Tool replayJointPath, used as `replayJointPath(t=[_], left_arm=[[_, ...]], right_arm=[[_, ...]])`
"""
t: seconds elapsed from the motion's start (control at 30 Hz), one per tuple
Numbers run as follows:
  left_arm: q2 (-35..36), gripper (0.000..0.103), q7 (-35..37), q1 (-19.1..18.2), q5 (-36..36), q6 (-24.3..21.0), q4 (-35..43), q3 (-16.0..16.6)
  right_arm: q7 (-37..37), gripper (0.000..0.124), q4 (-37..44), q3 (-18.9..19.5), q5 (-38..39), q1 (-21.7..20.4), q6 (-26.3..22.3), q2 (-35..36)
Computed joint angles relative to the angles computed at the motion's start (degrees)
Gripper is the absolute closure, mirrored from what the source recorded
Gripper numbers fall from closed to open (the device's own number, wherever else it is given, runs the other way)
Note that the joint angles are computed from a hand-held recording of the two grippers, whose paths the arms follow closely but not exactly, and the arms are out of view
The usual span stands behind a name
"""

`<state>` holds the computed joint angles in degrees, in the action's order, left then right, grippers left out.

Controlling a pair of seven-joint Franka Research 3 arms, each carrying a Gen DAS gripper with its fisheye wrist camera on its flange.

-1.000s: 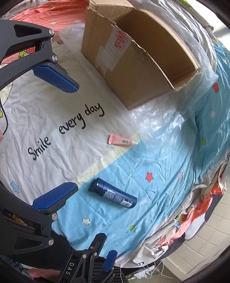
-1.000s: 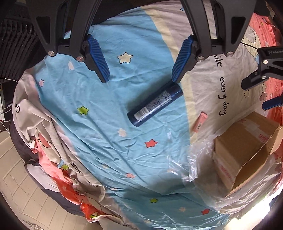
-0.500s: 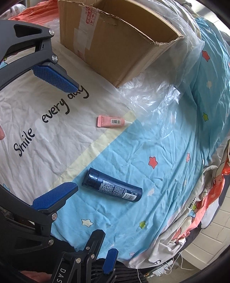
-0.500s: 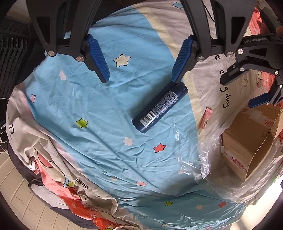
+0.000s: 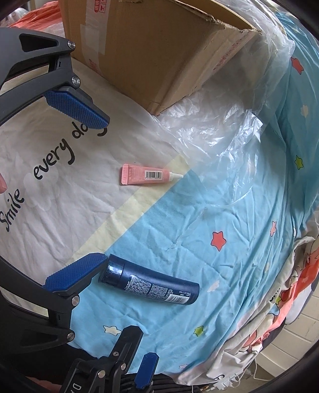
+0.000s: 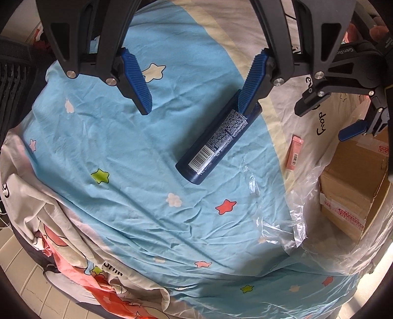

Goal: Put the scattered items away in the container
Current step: 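Withdraw both tools from the box and move toward the pink tube and blue bottle, then grasp the pink tube with the left tool while the right tool grasps the blue bottle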

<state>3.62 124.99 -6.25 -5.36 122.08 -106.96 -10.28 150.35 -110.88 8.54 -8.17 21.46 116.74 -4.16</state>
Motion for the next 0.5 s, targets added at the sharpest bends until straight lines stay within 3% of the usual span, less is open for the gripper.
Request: replayJointPath(t=[0.5], left_arm=[[5.1,0.000,-0.9,0.8,1.5,2.1,2.5,-0.6]], right_arm=[[-0.8,0.055,1.2,-1.5,4.0,-0.1,2.4,4.2]])
